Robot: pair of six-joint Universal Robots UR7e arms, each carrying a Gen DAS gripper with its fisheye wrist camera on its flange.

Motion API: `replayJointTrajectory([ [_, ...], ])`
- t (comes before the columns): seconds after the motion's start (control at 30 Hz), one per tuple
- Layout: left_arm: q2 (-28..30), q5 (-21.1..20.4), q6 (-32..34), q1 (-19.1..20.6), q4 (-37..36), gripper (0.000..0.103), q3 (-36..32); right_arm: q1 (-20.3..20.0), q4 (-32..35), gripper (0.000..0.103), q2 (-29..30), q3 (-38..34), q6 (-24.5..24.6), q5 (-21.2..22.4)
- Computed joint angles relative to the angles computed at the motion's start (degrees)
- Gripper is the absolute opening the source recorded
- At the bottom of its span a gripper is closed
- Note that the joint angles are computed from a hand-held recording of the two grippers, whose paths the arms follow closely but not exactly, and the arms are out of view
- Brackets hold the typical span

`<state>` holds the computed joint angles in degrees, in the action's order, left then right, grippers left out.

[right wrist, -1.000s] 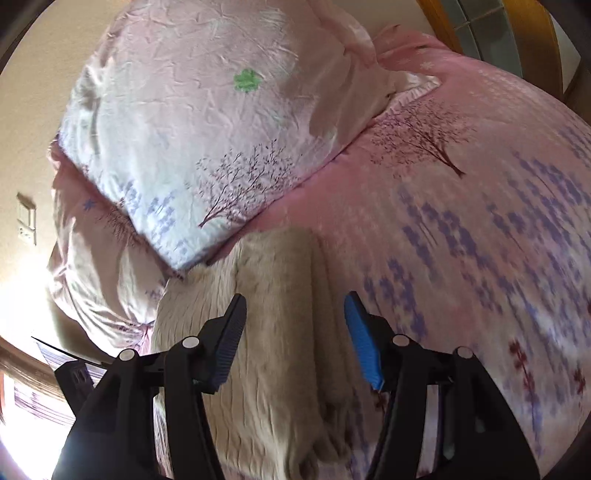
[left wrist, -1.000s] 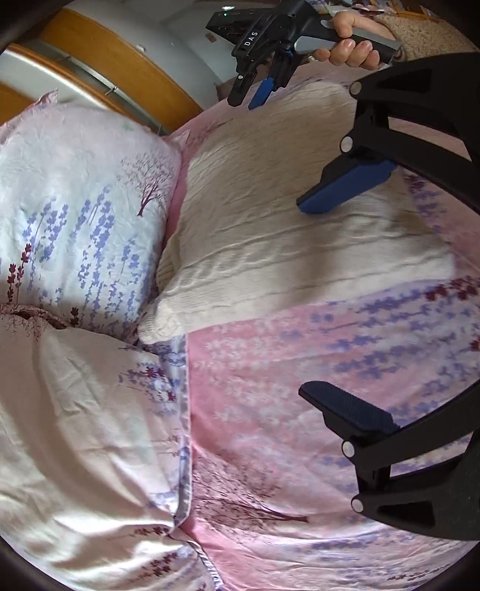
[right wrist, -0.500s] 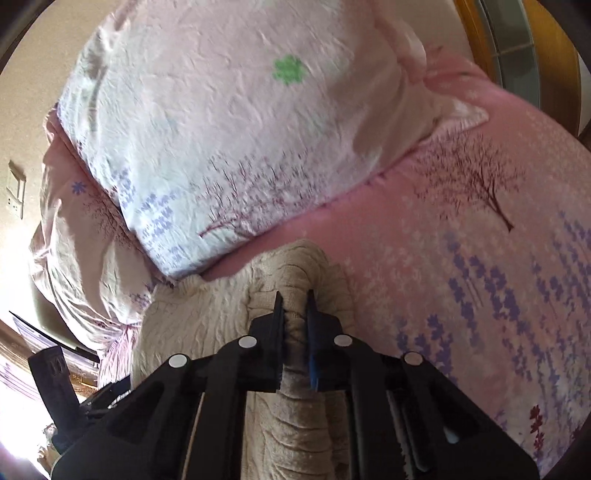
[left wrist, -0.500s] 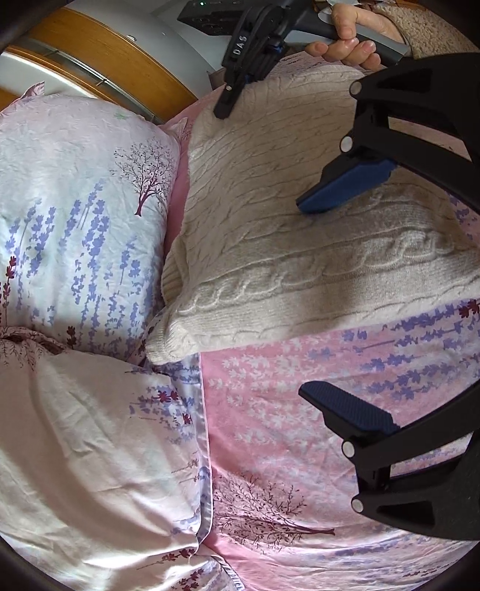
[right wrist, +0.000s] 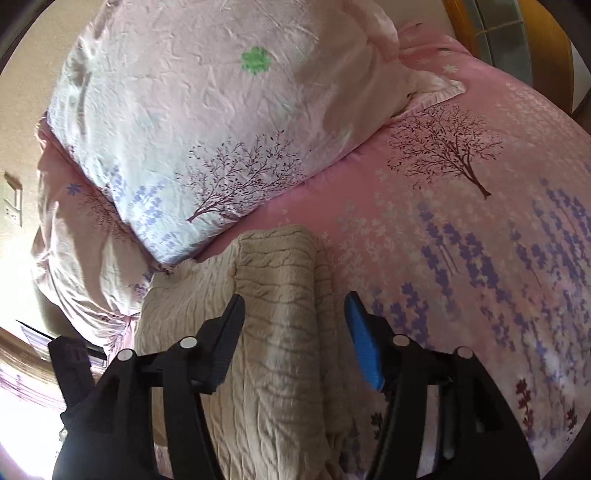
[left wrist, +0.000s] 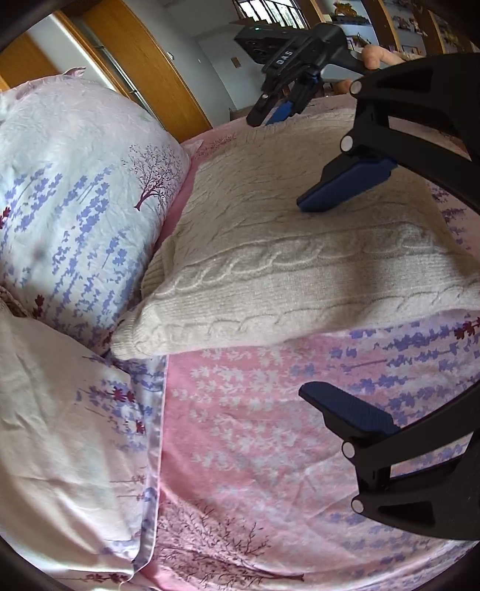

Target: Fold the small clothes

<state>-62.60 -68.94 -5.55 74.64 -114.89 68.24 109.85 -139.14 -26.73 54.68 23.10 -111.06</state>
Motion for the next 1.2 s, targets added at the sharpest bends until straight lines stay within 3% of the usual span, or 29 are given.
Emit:
replayJointTrajectory([
  [0.17, 1.00, -4.04, -1.92, 1.02, 1.53, 0.092, -1.32, -1.17, 3.97, 0.064, -1.53, 1.48, 2.44, 4.87],
  [0.43, 1.67, -3.99, -1.66, 0.55, 1.05, 0.092, -1.36, -1.78, 9.31, 0.070, 0.11, -1.02, 3.73, 9.01],
  [0.67, 5.34, -3.19, -0.67, -0.54, -0.80, 0.092, -3.20, -1.27, 10.30, 0.076, 1.07, -2.13, 0.68, 9.62],
  [1.07, 7.29, -1.36, 0.80, -1.79, -3.79, 0.090, -2.11, -1.84, 9.31, 0.074, 0.30, -0.12, -3.10, 14.23],
  [1.2, 8.21, -1.39, 0.68, -1.88, -4.24, 0.090, -2.54, -2.87, 8.16, 0.065, -0.68, 2.03, -3.02, 18.82],
])
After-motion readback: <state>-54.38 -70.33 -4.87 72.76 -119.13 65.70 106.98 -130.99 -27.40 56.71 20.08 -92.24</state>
